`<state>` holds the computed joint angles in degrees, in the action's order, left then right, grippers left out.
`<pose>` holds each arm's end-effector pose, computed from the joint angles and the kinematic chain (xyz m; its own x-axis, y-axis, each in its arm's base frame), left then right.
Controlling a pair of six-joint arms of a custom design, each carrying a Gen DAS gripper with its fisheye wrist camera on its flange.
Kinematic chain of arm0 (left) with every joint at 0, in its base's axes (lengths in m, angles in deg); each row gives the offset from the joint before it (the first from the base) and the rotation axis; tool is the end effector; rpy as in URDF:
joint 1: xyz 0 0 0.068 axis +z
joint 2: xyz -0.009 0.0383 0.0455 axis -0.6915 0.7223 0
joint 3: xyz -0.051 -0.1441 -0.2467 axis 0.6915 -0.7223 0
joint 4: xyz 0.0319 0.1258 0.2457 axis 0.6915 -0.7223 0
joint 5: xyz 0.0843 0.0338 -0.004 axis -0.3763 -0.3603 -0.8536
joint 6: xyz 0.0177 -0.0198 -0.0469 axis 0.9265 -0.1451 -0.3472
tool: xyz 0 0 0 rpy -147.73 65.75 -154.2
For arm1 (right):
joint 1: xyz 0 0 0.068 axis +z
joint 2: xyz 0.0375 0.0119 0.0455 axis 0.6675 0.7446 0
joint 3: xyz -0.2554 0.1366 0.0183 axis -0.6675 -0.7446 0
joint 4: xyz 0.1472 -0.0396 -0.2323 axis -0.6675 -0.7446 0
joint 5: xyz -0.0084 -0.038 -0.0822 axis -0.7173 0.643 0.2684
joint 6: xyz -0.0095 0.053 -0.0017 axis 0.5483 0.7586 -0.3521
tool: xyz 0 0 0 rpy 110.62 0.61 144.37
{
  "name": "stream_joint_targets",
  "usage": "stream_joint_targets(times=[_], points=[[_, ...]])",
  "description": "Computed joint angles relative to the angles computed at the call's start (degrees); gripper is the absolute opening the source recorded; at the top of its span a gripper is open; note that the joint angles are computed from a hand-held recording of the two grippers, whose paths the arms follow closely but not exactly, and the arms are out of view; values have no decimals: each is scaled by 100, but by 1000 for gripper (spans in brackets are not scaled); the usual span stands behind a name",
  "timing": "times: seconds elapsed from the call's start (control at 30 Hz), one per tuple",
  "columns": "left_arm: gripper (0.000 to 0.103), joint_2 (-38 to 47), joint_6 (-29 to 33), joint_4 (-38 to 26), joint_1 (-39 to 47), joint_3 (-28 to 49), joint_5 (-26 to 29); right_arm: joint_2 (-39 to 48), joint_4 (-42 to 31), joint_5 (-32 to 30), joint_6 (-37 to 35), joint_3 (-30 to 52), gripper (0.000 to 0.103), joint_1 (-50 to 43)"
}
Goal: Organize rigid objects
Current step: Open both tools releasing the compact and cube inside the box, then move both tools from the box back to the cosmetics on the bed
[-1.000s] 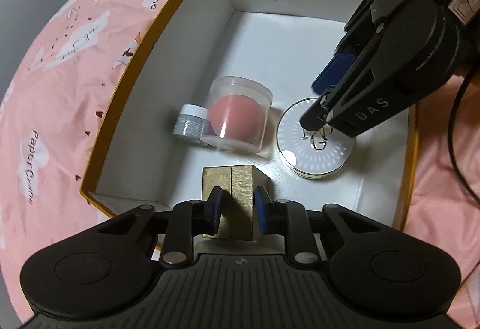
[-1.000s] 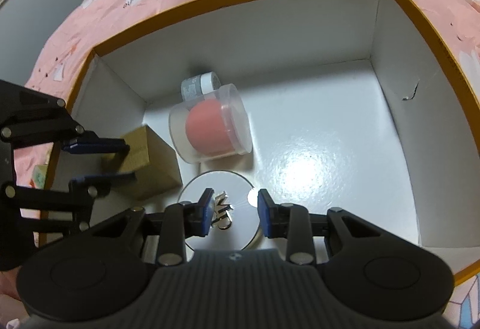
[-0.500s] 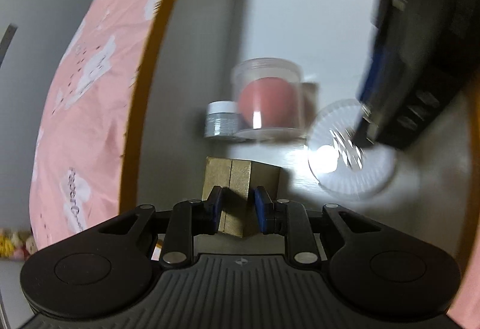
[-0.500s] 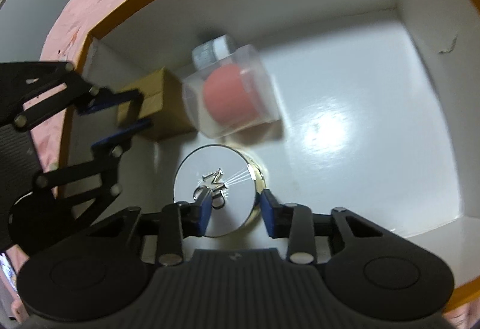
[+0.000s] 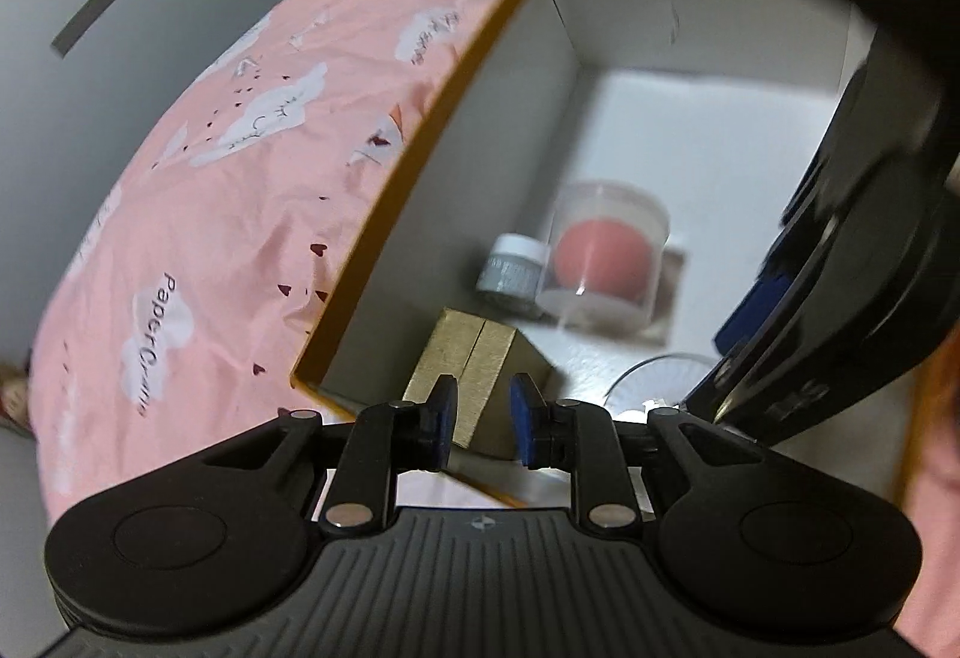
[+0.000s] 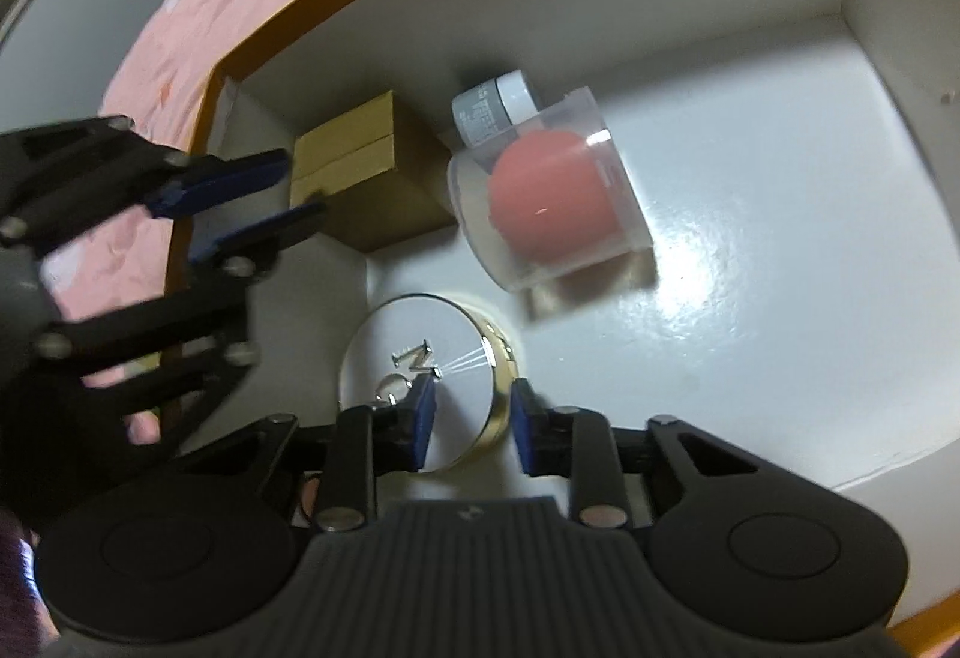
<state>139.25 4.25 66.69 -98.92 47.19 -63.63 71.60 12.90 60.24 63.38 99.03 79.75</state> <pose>0.1581 -0.2107 0.1801 -0.2756 0.8383 -0.4705 0.8085 0.4669 0.3583 0.1722 0.1404 0.1435 -0.9692 0.1488 -0.1960 0.0615 0.9176 0.3927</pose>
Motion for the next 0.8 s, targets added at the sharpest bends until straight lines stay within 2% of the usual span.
stream_joint_targets(times=[0.07, 0.17, 0.47, 0.63, 0.73, 0.8], points=[[27, -413, -234, -174, 85, -92, 185, 66, -144, 209, -124, 163, 40, 215], [27, -1021, -573, -402, 221, -268, 464, 162, -368, 293, -325, 358, 40, 470], [27, -2393, -1457, -1262, 637, -773, 743, 870, -974, 369, -858, 1108, 43, 838], [27, -2860, -1245, -1550, 1230, -1117, 1079, 1101, -1215, 301, -1174, 1321, 43, 870], [27, -3252, -1074, -1752, 1738, -1368, 1429, 1304, -1242, 261, -1229, 1425, 36, 855], [27, -3524, -963, -1915, 2085, -1522, 1640, 1516, -1224, 302, -1207, 1532, 19, 898]])
